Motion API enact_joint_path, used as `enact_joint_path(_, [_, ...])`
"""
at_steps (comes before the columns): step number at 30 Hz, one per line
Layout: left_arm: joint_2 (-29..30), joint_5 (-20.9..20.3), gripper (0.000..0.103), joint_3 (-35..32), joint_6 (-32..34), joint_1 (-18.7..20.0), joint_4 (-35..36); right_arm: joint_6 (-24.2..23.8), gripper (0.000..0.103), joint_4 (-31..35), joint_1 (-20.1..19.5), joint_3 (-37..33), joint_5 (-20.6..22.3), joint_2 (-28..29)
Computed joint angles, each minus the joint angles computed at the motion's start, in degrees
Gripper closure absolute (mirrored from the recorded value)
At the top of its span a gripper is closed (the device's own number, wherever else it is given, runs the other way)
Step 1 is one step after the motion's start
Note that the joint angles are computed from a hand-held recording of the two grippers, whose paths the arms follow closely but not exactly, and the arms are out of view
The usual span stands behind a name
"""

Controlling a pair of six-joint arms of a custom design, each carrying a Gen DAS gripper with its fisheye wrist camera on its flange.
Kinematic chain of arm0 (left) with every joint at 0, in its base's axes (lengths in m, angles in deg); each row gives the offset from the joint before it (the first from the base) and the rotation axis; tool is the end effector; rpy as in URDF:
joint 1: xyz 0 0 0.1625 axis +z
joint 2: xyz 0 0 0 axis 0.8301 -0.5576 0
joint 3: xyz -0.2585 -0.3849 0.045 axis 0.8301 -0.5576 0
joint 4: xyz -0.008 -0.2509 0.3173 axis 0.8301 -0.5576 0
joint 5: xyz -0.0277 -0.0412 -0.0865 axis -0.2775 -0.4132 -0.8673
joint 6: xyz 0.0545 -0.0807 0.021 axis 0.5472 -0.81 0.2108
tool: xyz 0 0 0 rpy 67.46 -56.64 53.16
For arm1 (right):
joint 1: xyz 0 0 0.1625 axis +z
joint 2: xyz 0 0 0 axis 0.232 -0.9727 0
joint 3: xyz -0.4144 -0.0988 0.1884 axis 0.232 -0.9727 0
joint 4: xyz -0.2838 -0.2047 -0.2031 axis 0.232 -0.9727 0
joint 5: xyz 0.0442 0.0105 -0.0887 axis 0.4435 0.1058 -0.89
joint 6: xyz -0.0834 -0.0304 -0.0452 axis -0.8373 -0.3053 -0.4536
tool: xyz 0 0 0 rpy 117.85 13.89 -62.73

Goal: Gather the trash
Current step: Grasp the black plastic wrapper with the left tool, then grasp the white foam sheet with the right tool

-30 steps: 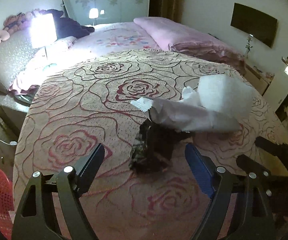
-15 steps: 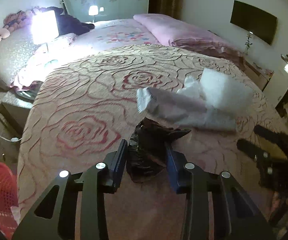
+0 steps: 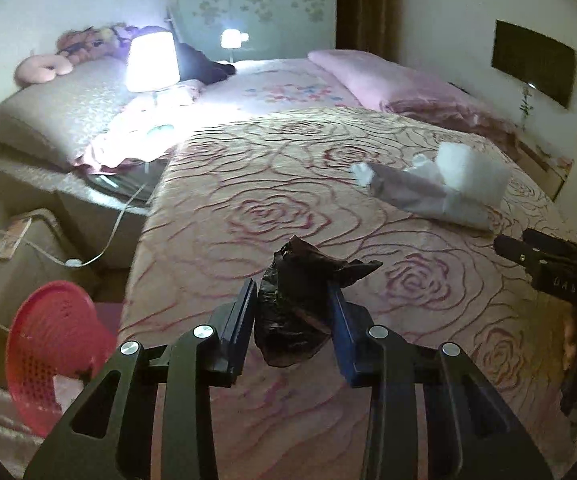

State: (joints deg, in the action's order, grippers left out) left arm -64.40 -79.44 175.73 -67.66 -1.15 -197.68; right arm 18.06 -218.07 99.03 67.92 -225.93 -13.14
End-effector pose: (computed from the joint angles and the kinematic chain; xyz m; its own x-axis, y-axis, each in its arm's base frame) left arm -0.1323 -0.5218 0.2579 -0.6077 0.4761 -0.6356 0.7466 0.6153 -0.2529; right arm 0.2441 -0.4468 0.0906 -0.7850 0.2817 0.5518 -0.2723 0.6431 -0.7157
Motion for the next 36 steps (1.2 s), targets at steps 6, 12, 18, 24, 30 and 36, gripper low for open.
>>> enact_joint_path(6, [-2.3, 1.4, 0.069, 0.9, -0.5, 1.2, -1.3, 0.4, 0.013, 1.7, 0.9, -1.2, 1.7, -0.8])
enact_joint_path(12, [-2.5, 1.5, 0.069, 0.2, -1.0, 1.8, -1.5, -0.4, 0.008, 4.0, 1.1, -5.9, 0.9, -1.4])
enact_joint_path(18, [-2.6, 2.0, 0.069, 0.3, -0.5, 1.7, -2.3, 3.4, 0.007, 9.3, -0.6, -9.0, 2.9, -2.1])
enact_joint_path(24, [-2.6, 3.0, 0.069, 0.4, -0.8, 1.6, -2.5, 3.9, 0.007, 11.9, -0.7, -11.3, 1.7, -0.9])
enact_joint_path(30, [-2.6, 3.3, 0.069, 0.5, -0.8, 1.5, -2.7, 3.7, 0.028, 14.9, -0.9, -12.4, 0.0, -0.4])
enact_joint_path(36, [-2.7, 3.6, 0.069, 0.6, -0.7, 1.5, -2.9, 1.3, 0.03, 11.6, 0.3, -11.7, -1.0, 0.0])
